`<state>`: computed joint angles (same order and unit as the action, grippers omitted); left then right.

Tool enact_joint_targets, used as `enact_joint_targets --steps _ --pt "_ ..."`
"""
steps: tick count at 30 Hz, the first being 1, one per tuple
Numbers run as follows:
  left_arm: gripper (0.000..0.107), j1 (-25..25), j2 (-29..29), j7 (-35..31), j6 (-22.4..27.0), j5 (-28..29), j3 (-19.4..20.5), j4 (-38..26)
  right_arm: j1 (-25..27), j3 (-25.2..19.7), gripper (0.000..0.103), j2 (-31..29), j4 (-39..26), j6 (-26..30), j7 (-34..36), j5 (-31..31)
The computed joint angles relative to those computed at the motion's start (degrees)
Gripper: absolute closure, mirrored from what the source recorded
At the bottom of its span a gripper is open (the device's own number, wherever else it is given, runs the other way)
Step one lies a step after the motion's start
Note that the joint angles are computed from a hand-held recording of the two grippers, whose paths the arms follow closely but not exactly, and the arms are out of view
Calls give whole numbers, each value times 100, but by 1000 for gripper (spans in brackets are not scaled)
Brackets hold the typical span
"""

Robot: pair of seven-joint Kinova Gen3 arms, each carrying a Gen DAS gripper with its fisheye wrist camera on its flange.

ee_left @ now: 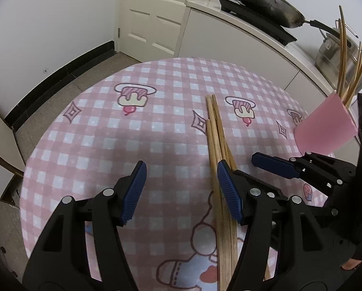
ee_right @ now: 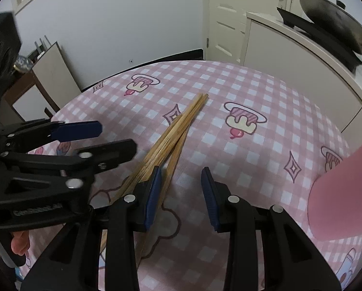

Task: Organize utensils
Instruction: 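Move both open tools back down over the remaining chopsticks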

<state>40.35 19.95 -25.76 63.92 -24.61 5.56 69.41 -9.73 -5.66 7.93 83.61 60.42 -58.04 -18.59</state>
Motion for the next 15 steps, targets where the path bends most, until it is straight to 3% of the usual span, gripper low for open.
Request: enact_joint_targets --steps 5,8,15 --pt "47 23 217 -131 179 1 -27 -271 -64 162 81 -23 -44 2 -67 316" --pt "47 37 294 -188 236 24 -63 -393 295 82 82 106 -137 193 95 23" --pt "47 216 673 -410 777 -117 -199 -991 490 132 81 110 -159 290 273 -435"
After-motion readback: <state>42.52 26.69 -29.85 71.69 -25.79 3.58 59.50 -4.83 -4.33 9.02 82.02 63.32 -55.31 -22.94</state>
